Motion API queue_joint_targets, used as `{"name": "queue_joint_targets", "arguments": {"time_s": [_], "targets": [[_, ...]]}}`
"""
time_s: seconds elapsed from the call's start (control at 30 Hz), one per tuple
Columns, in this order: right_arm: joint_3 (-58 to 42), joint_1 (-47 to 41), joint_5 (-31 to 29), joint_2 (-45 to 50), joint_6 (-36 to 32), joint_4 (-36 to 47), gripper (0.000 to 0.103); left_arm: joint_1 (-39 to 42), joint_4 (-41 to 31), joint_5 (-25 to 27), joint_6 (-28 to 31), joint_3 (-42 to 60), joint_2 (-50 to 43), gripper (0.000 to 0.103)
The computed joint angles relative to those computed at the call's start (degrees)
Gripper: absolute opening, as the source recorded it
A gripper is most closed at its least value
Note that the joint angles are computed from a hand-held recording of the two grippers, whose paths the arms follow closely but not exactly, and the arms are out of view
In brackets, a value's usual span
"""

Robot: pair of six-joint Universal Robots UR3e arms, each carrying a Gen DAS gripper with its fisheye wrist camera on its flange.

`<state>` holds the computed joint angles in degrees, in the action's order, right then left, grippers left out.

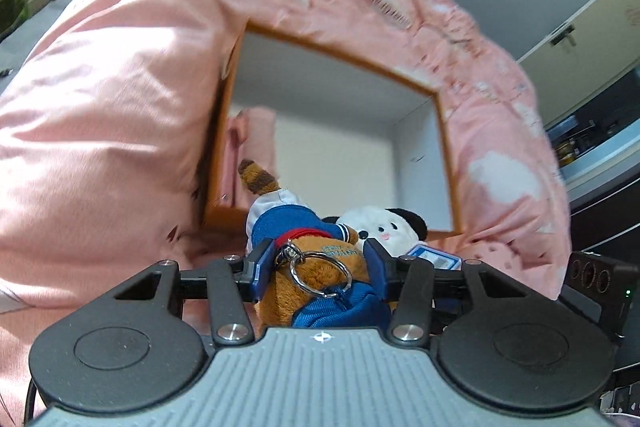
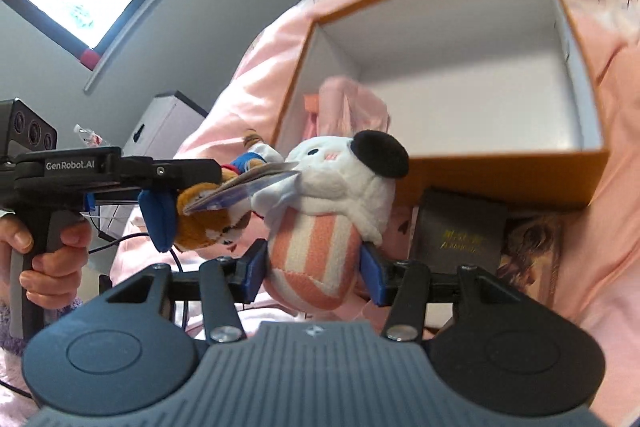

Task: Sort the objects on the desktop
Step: 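Lift the bear keychain and white plush with both tools and lower them into the box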

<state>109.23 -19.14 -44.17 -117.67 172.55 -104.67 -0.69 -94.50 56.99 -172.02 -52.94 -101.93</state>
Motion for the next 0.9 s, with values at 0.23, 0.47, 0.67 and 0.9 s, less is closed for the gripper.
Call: {"name": "queue_joint_targets", "arguments": {"time_s": [0.23,0.47,0.67,0.9], "targets": [[-1.86,-3.69,-4.73,-4.27,0.78,-2.88,0.052,0.02,12.52,-1.11,-5.0,-4.26,3.14,0.055],[-6.19,-2.22,-12.81,-0.05,2.74,-10.86,0.052,-3.3,25.32,-0.88,-7.89,-4.28,0.62,0.055],[-13.24,3.77,-23.06,11.3,3.76,-14.77,0.052,-10.15,32.37,2.77,-7.61,3.27,-8.98,0.055],[-19.49,14.9,-38.37,25.03,6.81,-16.09,0.052,-15.4,30.39,7.08,-6.06,10.66,-19.0,0.055]]}}
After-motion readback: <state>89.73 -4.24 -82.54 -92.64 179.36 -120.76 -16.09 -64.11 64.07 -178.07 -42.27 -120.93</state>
